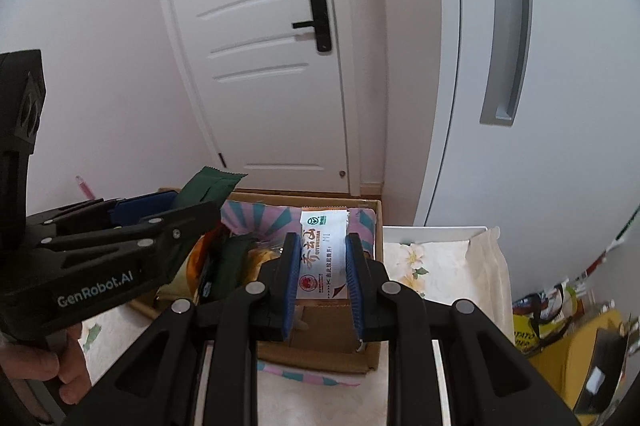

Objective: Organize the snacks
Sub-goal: 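Carry both snacks into the box and open both grippers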

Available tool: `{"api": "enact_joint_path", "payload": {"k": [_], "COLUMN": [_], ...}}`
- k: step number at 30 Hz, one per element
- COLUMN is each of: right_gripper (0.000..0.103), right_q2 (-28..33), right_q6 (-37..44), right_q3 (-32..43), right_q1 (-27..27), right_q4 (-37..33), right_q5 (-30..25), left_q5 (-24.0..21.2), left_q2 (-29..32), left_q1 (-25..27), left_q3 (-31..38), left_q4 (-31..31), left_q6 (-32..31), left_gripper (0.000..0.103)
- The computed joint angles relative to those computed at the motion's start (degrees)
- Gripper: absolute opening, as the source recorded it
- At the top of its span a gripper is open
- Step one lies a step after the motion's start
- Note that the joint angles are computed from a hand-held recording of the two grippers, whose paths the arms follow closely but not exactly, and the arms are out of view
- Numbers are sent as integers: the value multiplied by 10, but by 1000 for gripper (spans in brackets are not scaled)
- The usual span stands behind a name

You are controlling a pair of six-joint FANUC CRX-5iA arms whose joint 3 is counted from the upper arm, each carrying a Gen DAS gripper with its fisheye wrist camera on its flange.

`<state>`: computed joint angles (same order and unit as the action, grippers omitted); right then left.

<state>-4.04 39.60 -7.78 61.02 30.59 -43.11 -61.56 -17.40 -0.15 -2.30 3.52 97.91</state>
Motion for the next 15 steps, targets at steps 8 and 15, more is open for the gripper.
{"api": "enact_joint_path", "payload": {"k": [8,15], "right_gripper": [20,21], "right_q2": [47,84], "right_q6": [-33,-1], "right_q3": [37,88], "right_q1": [-1,1], "right_q4": [-7,-45], "right_q5": [-31,-44], "left_q5": [2,-9], "left_q2": [-35,-69], "left_q1": [77,142], "left_q3": [-52,-79], "left_q4": [39,53], "left_q6": [-82,-116], "left_gripper": [103,103]}}
